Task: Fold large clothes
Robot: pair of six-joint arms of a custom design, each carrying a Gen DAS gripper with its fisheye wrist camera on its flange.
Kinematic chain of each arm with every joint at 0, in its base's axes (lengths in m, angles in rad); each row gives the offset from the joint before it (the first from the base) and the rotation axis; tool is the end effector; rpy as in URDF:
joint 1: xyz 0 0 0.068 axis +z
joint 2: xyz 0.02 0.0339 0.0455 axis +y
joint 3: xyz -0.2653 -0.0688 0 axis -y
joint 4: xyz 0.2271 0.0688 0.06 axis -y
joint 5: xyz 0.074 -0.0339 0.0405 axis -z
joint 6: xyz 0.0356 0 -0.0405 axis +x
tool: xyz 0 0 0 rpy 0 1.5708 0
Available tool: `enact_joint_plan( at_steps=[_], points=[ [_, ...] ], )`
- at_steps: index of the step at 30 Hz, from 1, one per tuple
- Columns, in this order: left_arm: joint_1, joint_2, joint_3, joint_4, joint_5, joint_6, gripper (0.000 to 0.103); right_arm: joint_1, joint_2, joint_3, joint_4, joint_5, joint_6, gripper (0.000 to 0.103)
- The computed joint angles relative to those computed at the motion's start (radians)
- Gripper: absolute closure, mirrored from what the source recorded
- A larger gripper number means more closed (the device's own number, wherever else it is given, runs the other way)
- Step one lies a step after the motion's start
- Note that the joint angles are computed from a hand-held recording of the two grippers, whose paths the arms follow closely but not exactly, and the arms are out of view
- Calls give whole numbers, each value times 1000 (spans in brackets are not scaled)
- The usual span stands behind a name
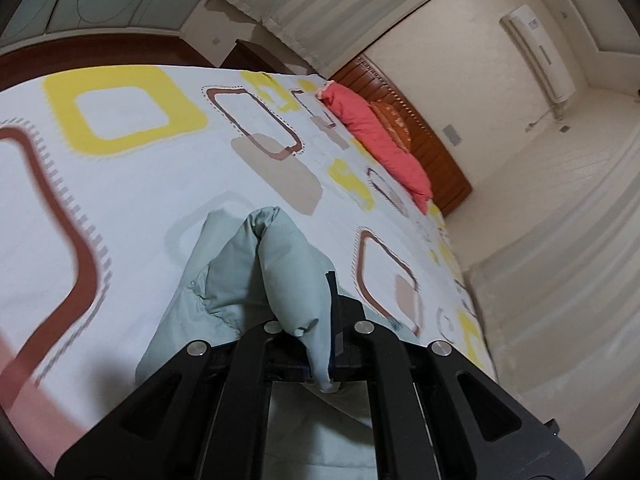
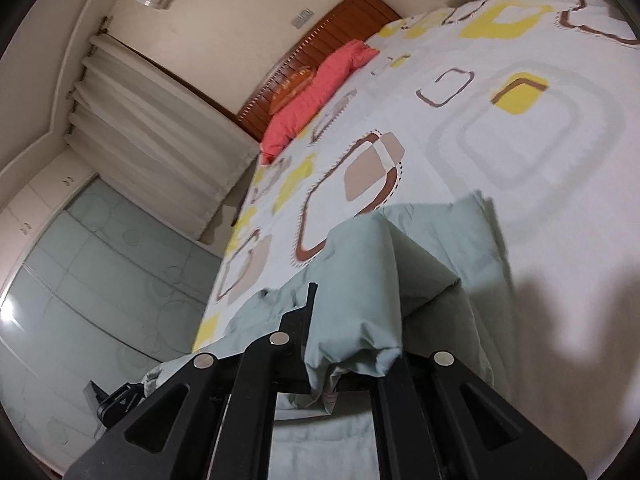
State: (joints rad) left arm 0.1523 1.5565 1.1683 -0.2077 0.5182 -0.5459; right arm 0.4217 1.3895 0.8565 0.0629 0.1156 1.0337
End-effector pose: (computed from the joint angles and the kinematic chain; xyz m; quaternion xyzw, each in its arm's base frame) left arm 0.3347 0.0335 0.2895 -0.1794 0.8436 -0.3105 0.3997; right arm 0.2715 0.1173 0.2612 0.2851 0.8023 0.3105 0.4226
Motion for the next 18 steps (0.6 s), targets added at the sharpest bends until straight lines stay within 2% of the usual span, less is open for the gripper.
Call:
enact_joint_plan(
  at_steps=[6,10,12,13,14,15,16,18],
  points=[
    [-87,279,221,-18,-133,39,98,-118,294,183,22,-107,-20,98],
    [-108,394,299,-49,-169,74,97,-150,401,236,21,-154,-21,97],
    [-108,412,308,-51,-171,82,90,-158,420,243,31,-174,-26,91],
    [-107,414,309,-51,-162,82,79,-158,417,236,40,-176,-30,79],
    [-105,410,309,-50,-157,83,58,-156,404,217,66,-176,-36,70],
    [-105,395,297,-44,-163,84,46,-152,392,205,76,-166,-38,47],
    [-106,358,262,-16,-187,80,33,-140,369,187,85,-133,-41,36],
    [-108,303,213,12,-204,80,30,-117,329,170,73,-75,-56,35]
  ],
)
